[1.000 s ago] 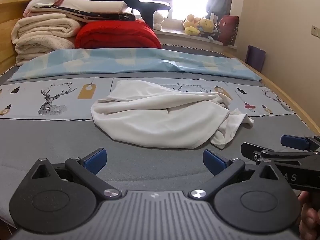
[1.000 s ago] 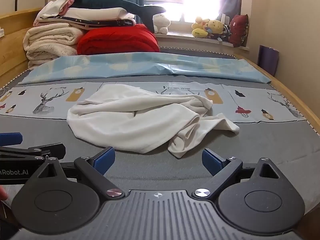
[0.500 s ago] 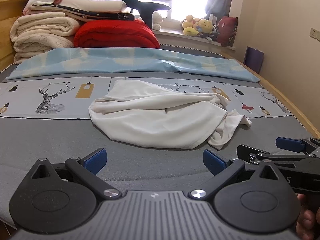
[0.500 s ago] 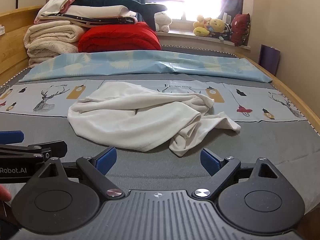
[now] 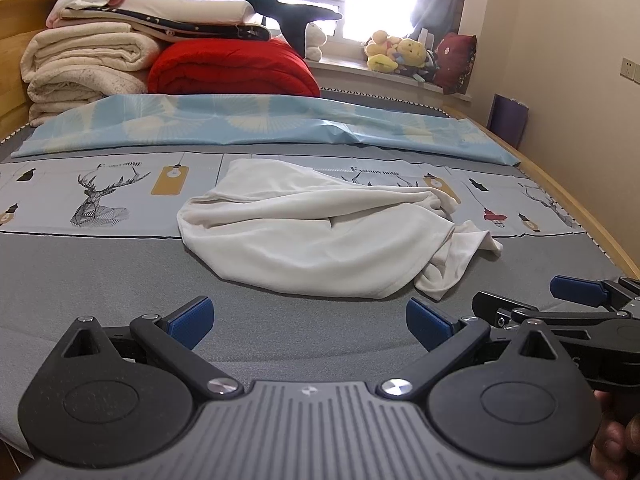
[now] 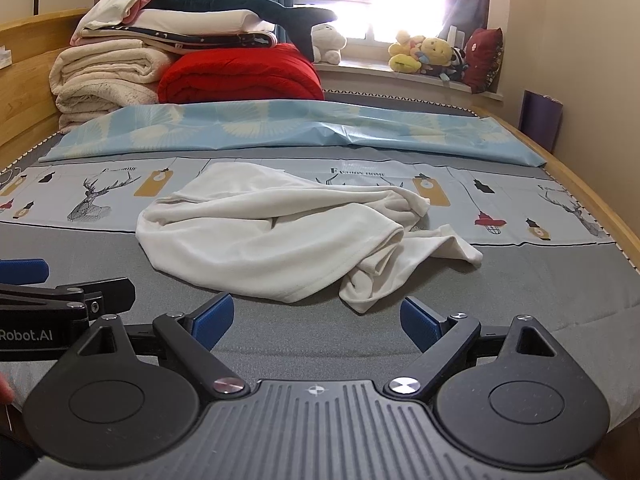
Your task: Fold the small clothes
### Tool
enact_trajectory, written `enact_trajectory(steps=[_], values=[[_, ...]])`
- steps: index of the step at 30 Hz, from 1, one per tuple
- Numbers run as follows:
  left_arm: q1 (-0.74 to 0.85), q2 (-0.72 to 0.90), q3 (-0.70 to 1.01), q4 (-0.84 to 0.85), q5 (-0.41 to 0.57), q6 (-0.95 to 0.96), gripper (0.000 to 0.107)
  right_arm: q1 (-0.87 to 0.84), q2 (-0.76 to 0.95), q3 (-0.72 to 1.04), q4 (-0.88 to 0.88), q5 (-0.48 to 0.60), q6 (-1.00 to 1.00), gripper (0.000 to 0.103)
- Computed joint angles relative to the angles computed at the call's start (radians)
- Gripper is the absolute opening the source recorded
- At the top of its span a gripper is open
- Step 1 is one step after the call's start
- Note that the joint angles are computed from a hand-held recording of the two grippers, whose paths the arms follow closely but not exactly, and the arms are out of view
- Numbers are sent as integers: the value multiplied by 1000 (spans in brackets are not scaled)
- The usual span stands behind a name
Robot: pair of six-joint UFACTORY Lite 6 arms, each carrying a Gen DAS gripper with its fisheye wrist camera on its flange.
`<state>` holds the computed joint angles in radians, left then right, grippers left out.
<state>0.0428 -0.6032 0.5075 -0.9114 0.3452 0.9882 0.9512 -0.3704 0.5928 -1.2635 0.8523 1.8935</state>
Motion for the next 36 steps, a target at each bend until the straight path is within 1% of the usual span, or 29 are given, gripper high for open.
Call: enact_trajectory(steps=[1, 3, 5, 6, 7, 8, 9, 11, 12, 14, 15, 17, 18, 19, 20, 22, 23, 24, 25, 26, 27, 28, 29, 30, 31, 32, 33, 34, 36], values=[[-3, -4, -4, -7, -4, 6, 101, 1, 1, 1, -1, 2, 0, 91], [-22, -12, -15, 12, -28, -6, 94, 1, 2, 3, 2, 4, -6, 91], [-36, -22, -27, 18, -45, 5, 71, 14, -11, -6, -18, 16, 11, 91], [-35, -21, -27, 13, -40, 14, 66, 25, -16, -10, -31, 34, 22, 91], [-28, -9, -17, 32, -22, 1, 57, 39, -20, -12, -44, 58, 31, 90], [-22, -7, -16, 8, -16, 30, 45, 45, -27, -13, -44, 78, 28, 88], [-9, -5, -14, -23, -8, 70, 41, 48, -40, -20, -56, 96, 37, 86], [10, 4, -3, -45, 0, 112, 32, 28, -98, -40, -83, 102, 56, 75], [20, 18, 10, -47, 5, 124, 30, 2, -127, -40, -76, 92, 35, 72], [55, 81, 60, -57, 46, 145, 28, -82, -177, -25, -49, 37, -39, 61], [71, 135, 100, -66, 66, 161, 27, -146, -213, -27, -52, -24, -65, 59], [106, 269, 200, -69, 119, 168, 21, -308, -252, -20, -59, -179, -122, 58], [122, 346, 255, -79, 144, 178, 21, -381, -229, 4, -41, -238, -186, 58], [137, 419, 307, -79, 168, 179, 21, -453, -203, 15, -64, -303, -208, 58], [143, 510, 378, -37, 177, 151, 21, -509, -180, 19, -98, -353, -202, 58], [152, 678, 496, -45, 169, 166, 21, -606, -131, 2, -218, -443, -89, 58], [154, 749, 549, -53, 160, 169, 21, -627, -114, -9, -241, -456, -61, 57], [153, 844, 627, -23, 151, 131, 21, -651, -98, -20, -223, -474, -74, 55], [151, 942, 719, 28, 152, 51, 21, -685, -48, -11, -163, -522, -129, 44], [152, 1026, 803, 40, 157, 5, 20, -705, -8, 6, -118, -547, -169, 38], [154, 1110, 889, 68, 177, -52, 20, -714, -3, 10, -115, -558, -167, 39], [150, 1186, 974, 105, 180, -109, 21, -721, -1, 14, -153, -570, -133, 39], [143, 1257, 1053, 157, 179, -186, 21, -721, 14, 16, -234, -569, -68, 39], [139, 1319, 1126, 208, 189, -264, 23, -719, 33, 24, -275, -565, -42, 39], [136, 1393, 1217, 268, 215, -351, 29, -714, 55, 33, -295, -559, -34, 39], [139, 1467, 1309, 295, 264, -414, 39, -710, 78, 43, -304, -562, -26, 39], [138, 1546, 1406, 336, 313, -492, 45, -718, 99, 56, -318, -578, -15, 39], [130, 1588, 1462, 398, 323, -568, 50, -722, 113, 65, -330, -582, -9, 39], [115, 1602, 1469, 407, 272, -592, 51, -734, 127, 76, -354, -596, 12, 39]])
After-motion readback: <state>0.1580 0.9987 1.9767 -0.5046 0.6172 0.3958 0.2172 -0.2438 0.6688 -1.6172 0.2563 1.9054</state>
